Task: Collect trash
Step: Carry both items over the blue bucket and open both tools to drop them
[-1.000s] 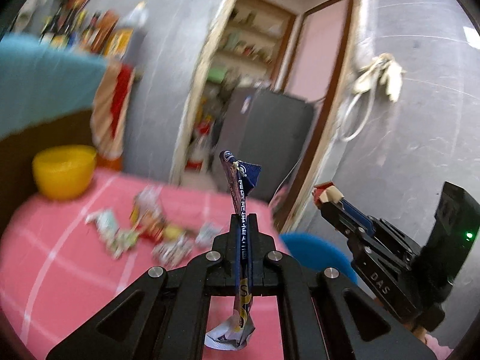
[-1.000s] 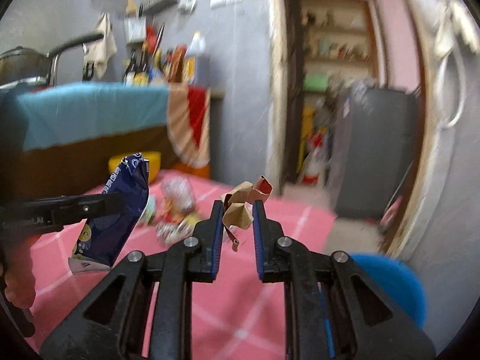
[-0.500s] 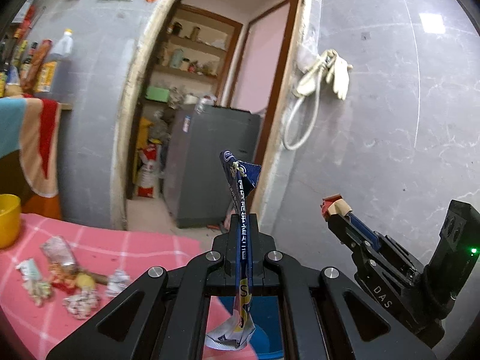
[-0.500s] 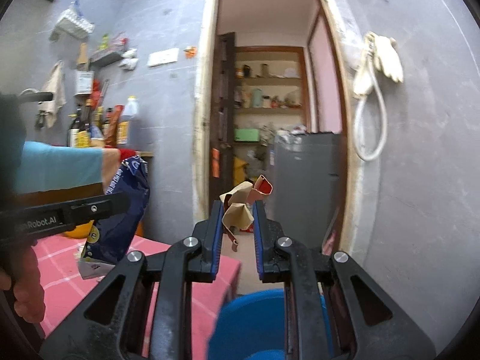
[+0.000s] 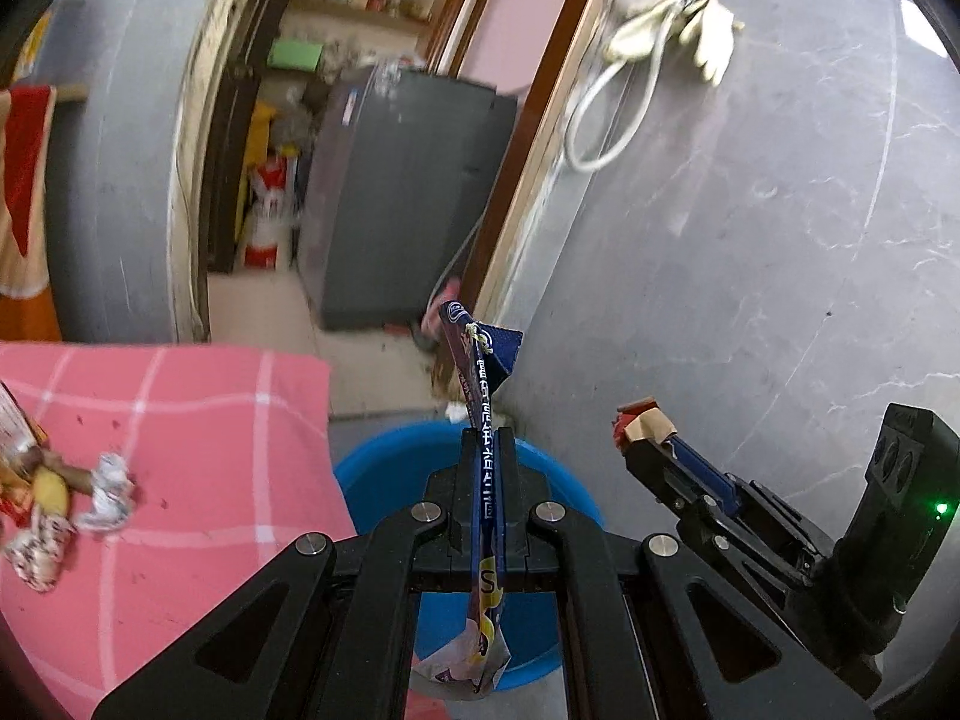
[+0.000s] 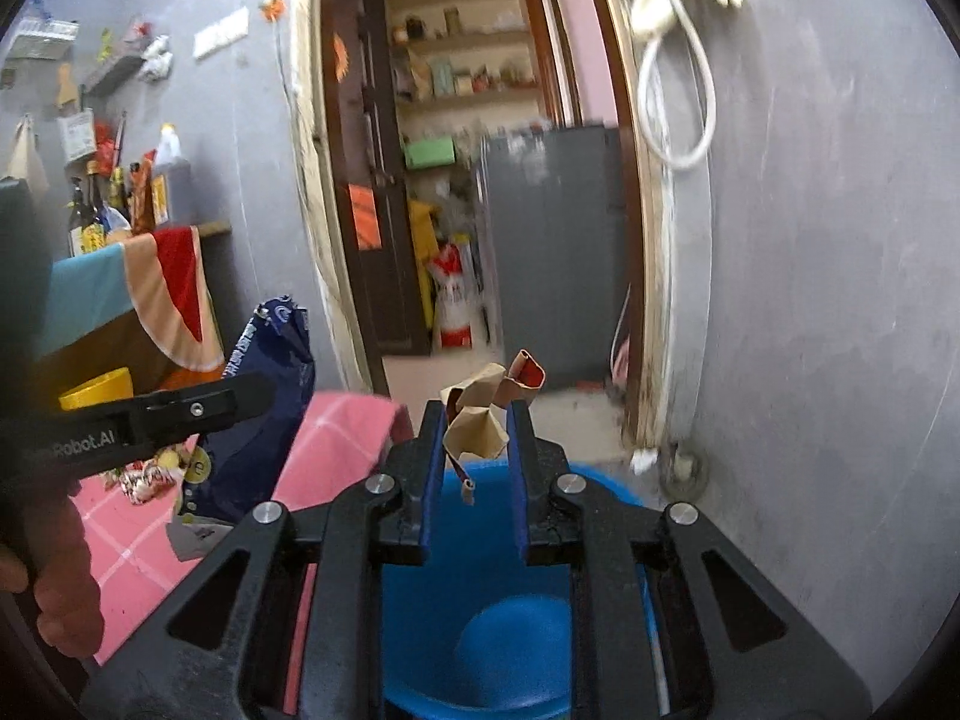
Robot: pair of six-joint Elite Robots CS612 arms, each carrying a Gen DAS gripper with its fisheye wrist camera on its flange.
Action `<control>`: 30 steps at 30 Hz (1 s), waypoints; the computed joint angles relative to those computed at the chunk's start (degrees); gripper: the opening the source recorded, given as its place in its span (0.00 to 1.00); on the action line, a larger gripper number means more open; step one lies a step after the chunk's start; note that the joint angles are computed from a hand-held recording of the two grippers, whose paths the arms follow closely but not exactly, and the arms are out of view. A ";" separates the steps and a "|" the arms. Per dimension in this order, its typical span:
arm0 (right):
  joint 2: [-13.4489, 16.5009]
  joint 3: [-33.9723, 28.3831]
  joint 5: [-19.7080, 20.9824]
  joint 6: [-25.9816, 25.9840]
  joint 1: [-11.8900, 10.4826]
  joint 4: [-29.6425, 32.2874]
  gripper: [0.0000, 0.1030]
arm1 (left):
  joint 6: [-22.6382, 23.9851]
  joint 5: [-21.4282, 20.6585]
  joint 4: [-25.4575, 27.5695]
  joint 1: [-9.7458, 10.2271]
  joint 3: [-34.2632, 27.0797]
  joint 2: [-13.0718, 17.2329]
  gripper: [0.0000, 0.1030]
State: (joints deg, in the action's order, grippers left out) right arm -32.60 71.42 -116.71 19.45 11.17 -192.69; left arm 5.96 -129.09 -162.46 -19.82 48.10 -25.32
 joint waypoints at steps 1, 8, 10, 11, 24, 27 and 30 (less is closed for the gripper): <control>-0.20 0.29 0.92 1.34 -0.29 1.10 0.28 | 0.28 0.26 1.84 -0.15 -0.68 0.25 0.01; -0.70 0.99 3.94 5.52 -1.25 4.27 0.32 | 1.57 2.30 7.14 -0.71 -2.04 0.87 0.05; -0.72 0.90 4.20 6.21 -1.34 4.98 0.33 | 1.24 2.36 7.87 -0.63 -2.33 1.04 0.12; -0.76 0.95 4.36 6.51 -1.40 5.23 0.33 | 1.09 2.40 8.15 -0.61 -2.43 1.10 0.15; -0.20 -0.25 1.64 6.41 -0.87 3.10 0.63 | -6.08 6.85 -9.13 0.88 1.58 0.15 0.46; 0.50 -1.14 -0.09 4.42 -0.29 -0.78 0.78 | -8.10 8.64 -15.22 1.51 3.08 -0.27 0.58; 1.74 -3.01 -1.89 1.35 0.58 -5.05 0.90 | -9.37 10.57 -20.01 2.22 4.61 -0.83 0.74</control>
